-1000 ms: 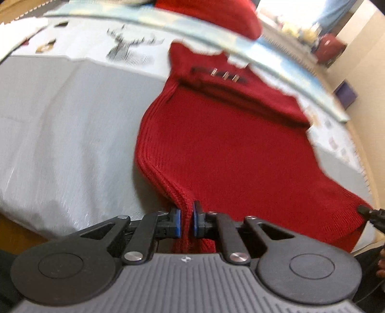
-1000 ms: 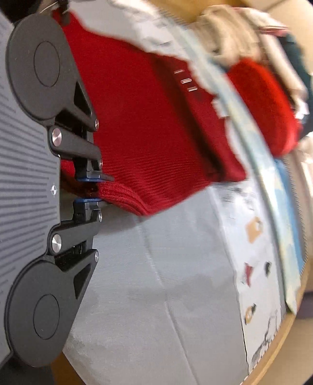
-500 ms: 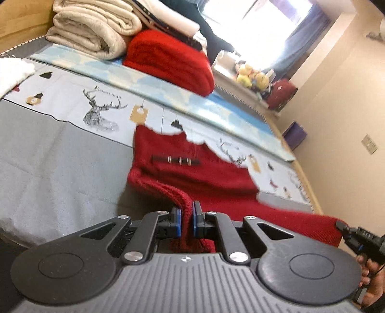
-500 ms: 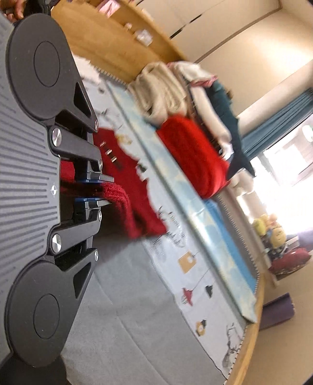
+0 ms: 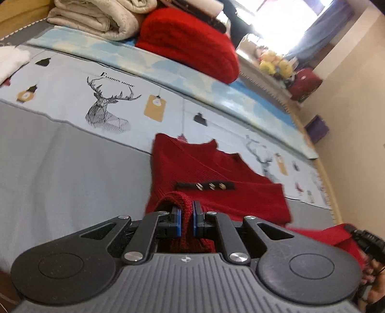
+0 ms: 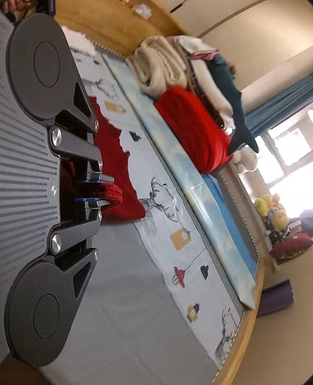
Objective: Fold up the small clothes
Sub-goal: 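Lift the hem with both tools and fold it toward the collar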
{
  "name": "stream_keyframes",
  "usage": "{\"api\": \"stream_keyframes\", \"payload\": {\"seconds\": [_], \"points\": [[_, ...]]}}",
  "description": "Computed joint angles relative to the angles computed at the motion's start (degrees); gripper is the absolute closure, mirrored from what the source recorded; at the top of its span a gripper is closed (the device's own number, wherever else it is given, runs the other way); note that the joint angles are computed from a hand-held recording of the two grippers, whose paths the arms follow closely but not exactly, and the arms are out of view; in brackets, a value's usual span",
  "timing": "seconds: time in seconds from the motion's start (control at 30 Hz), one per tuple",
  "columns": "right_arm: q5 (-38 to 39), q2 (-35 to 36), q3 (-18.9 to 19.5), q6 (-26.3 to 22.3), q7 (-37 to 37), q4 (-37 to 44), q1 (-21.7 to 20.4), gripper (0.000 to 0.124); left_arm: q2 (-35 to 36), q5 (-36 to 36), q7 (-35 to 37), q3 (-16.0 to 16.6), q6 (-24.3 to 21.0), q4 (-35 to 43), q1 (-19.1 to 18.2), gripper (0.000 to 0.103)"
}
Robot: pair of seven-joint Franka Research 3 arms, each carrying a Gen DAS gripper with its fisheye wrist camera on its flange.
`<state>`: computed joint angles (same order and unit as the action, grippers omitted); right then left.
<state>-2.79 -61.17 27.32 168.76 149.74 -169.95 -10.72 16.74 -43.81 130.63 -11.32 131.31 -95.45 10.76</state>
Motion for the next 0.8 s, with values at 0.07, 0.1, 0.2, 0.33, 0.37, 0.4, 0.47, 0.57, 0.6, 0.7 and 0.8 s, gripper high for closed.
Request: {"api": "stream_keyframes", "payload": {"seconds": [0.07, 0.1, 0.2, 0.33, 0.37, 0.4, 0.47, 0.57, 0.6, 0.7, 0.8], "points": [[-1.14, 7.41, -1.73, 3.32, -3.07, 2.91, -2.80, 0.114, 5.61, 4.17, -3.73, 0.22, 0.03, 6.45, -1.58, 0.094], [-1.43, 10.53, -2.19, 4.34, -4.50, 4.29, -3.90, 0.114, 8.13, 6.07, -4.84, 0.00, 0.01, 9.15, -1.94, 0.094], [-2.50, 19.93, -2.36, 5.79, -8.72, 9.01, -7.32, 0.114, 15.95, 12.18, -11.98, -0.04, -2.94, 17.83, -2.93, 0.094], [-4.73, 29.84, -1.05, 3.37, -11.11, 14.81, -11.14, 0.114, 22.79, 19.30, -17.05, -0.84, -6.34, 27.14, -4.29, 0.094], [-5.75, 31.56, -0.75, 2.62, -10.85, 16.02, -11.84, 0.114, 23.73, 20.72, -17.87, -1.16, -6.70, 28.42, -4.54, 0.094], [-7.43, 33.26, 0.02, 2.11, -10.33, 17.28, -13.09, 0.114, 25.11, 22.61, -19.09, -1.20, -7.33, 30.40, -5.09, 0.094], [-9.33, 35.93, -0.20, 1.07, -9.29, 19.27, -13.87, 0.114, 27.10, 25.09, -21.35, -1.69, -8.20, 33.29, -5.62, 0.094], [-9.45, 39.45, -2.88, 1.50, -6.90, 21.12, -12.74, 0.114, 31.88, 27.76, -26.68, -1.80, -11.41, 40.86, -6.66, 0.092], [-9.61, 40.57, -3.66, 0.78, -6.29, 21.88, -12.23, 0.114, 33.65, 28.67, -28.69, -1.69, -12.75, 43.81, -7.09, 0.089], [-11.98, 42.44, -4.95, -1.51, -4.29, 23.71, -11.30, 0.105, 35.17, 30.41, -32.30, -1.82, -12.75, 46.30, -7.36, 0.084], [-21.42, 39.24, -0.49, -0.11, 4.95, 22.40, -17.33, 0.095, 32.81, 30.61, -33.07, -2.30, -9.40, 42.42, -6.29, 0.084]]}}
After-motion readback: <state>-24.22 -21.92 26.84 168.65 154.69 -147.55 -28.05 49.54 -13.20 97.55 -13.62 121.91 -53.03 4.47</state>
